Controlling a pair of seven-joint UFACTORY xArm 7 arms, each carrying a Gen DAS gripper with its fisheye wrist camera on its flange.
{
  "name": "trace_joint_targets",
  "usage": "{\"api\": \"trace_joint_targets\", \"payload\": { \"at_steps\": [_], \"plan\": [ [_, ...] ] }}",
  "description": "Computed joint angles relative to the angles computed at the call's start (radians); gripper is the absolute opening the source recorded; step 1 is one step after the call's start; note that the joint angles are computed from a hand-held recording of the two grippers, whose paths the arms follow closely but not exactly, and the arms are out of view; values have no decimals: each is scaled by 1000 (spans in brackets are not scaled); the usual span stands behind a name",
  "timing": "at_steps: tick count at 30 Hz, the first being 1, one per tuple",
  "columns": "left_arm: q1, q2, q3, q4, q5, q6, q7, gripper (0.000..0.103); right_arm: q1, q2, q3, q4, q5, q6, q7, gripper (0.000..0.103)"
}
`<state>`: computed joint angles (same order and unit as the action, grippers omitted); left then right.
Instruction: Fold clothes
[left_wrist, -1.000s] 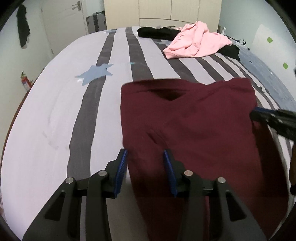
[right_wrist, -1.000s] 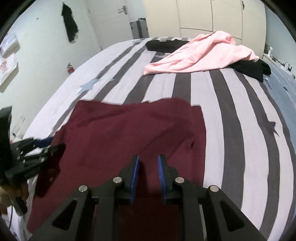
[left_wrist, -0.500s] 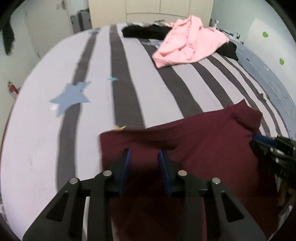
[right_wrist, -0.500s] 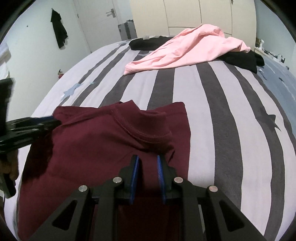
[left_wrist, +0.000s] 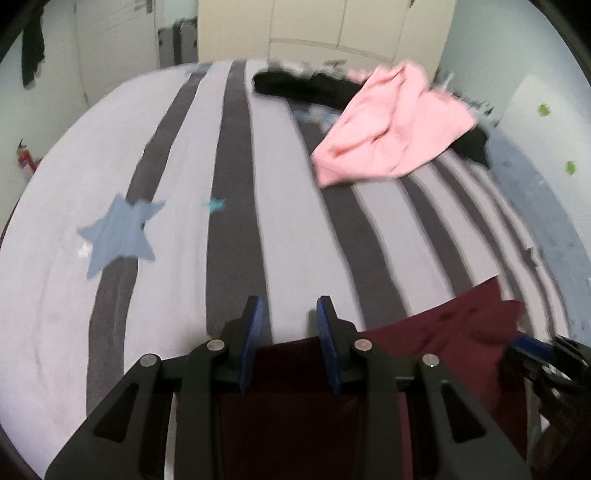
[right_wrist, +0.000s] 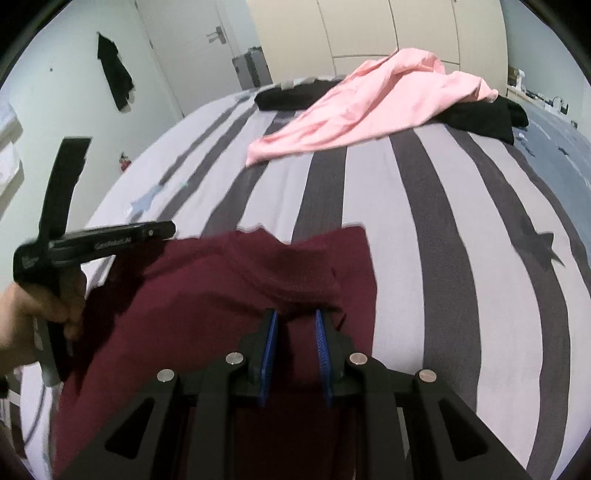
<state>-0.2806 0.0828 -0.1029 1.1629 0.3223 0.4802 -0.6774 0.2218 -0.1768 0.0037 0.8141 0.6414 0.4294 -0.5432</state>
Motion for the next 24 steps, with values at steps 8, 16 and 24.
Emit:
{"api": "trace_joint_targets", "payload": {
  "at_steps": [8,16,24],
  "plan": [
    [1,-117,-43,-133,-42,-39,108,28,-38,91,-3,95,39,102,-75,17],
    [70,-219,-32,-233,73,-67,-76,27,-88,31,3,98,31,130,-45,22],
    [10,-479,-57,-405,-177,-28,79,26,-52,-166,-24,-31,-28,185,-68,22]
  ]
}}
